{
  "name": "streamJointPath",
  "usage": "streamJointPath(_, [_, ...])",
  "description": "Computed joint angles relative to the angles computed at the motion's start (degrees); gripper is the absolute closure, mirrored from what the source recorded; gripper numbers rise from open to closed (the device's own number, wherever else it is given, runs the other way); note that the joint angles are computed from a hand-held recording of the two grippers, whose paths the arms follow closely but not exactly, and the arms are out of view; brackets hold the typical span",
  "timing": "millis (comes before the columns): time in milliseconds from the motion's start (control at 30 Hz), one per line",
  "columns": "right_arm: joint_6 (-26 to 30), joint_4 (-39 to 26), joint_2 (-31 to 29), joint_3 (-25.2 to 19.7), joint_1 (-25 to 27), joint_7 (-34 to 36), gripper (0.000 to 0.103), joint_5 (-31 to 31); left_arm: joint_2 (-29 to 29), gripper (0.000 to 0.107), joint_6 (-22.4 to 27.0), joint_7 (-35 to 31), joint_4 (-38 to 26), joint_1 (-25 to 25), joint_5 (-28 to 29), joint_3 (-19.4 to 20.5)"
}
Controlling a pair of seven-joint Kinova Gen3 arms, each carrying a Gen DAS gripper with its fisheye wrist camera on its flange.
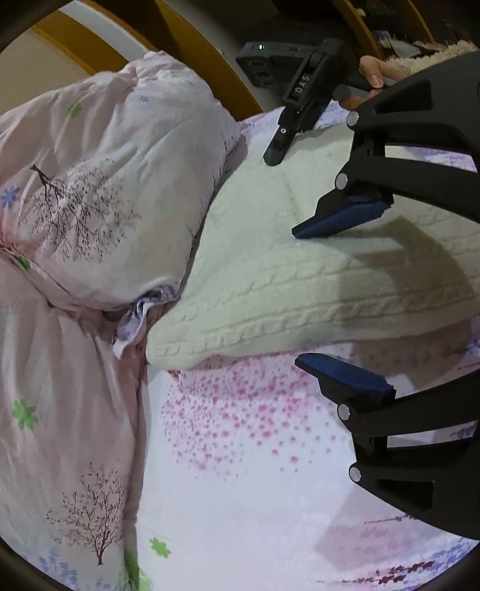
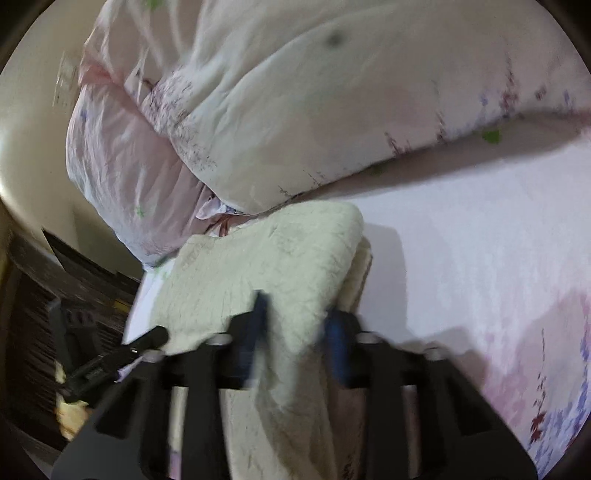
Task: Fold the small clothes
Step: 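Grasp the cardigan end with both grippers and fold it over onto itself, then open both grippers and release the folded cardigan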
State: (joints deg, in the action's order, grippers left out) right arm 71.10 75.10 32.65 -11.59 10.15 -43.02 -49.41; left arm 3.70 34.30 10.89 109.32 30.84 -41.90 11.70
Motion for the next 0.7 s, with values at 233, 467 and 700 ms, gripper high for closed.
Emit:
streamJointPath(233, [-11.2,6.8,-6.7,11.0,-11.2,2.1,0.075,1.8,3.9,0.041,9.3,-1.2,-4.9,3.4,-0.9,-0.3])
streamJointPath(467, [-7.9,13.9,-13.0,0.0,4.1,17.7,0.071,-3.1,1.8,0.034,16.4,0.5,-4.9,8.4,-2.9,2.5])
streamJointPath(700, [-9.3,17.7,-16.0,4.5,-3.2,21.7,0.071,4.9,4.6,0.03,21.8,-1.4,-6.4,11.1,-2.7,3.6])
